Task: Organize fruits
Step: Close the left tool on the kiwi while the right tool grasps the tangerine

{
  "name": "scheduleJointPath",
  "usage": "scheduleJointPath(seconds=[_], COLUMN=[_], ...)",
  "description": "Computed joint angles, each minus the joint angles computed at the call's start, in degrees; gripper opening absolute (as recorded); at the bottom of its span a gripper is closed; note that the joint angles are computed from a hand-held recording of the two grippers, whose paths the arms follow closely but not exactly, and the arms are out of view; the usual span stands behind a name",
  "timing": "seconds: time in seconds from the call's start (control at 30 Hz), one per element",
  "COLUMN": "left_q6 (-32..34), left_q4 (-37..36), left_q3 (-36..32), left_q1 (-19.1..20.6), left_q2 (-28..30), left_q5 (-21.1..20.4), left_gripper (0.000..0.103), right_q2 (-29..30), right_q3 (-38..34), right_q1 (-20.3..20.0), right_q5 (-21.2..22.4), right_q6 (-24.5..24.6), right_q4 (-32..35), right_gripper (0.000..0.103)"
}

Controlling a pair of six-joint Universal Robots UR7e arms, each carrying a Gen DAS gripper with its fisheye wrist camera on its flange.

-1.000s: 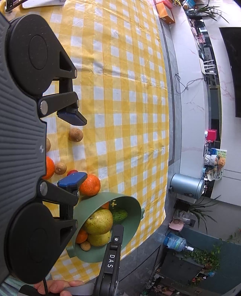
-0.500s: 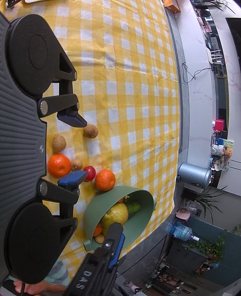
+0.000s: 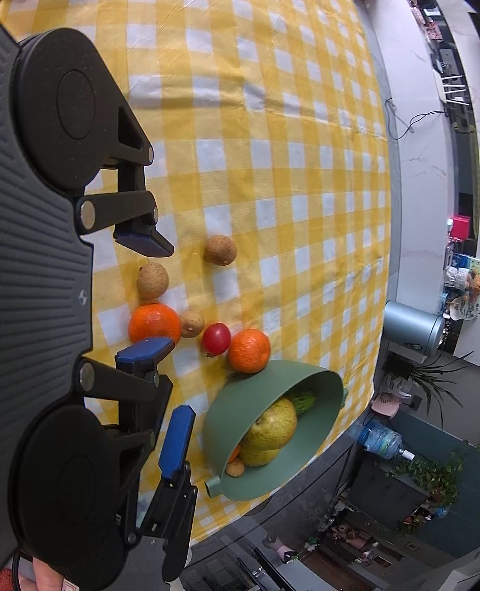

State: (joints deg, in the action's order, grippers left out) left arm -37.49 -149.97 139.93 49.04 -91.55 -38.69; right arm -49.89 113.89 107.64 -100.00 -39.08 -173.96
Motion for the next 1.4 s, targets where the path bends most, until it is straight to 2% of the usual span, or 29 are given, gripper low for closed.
scheduleJointPath(seconds=[0.27,0.5,0.67,0.83,1.13,1.4], left_q6=[1.01,1.33,2.31,2.71,4.64,5.54], left_q4=[-1.90,-3.19,-4.59,-5.46,-5.16,-6.36], left_q3=[0.04,0.17,0.23,0.13,-0.47,-0.57], left_q1=[2.82,4.50,4.45,5.04,4.61,4.57], left_q2=[1.74,2.21,3.49,3.69,6.37,8.00], left_q5=[-2.22,-3.76,-2.14,-2.67,-1.05,0.51], left_gripper=[0.051,0.048,0.046,0.046,0.046,0.045], right_q2=[1.75,3.30,4.36,5.05,3.06,3.66], right_q3=[0.77,0.02,-0.81,-1.76,-0.34,-0.60], right_q1=[-0.40,-0.52,-0.51,-0.41,-0.41,-0.73], right_q5=[0.41,0.75,0.28,-0.43,-3.70,-3.01], right_q6=[-4.25,-5.64,-5.89,-5.00,-3.25,-3.65], right_q4=[0.07,0.00,0.81,2.13,1.35,1.37], right_gripper=[0.041,0.042,0.042,0.039,0.038,0.040])
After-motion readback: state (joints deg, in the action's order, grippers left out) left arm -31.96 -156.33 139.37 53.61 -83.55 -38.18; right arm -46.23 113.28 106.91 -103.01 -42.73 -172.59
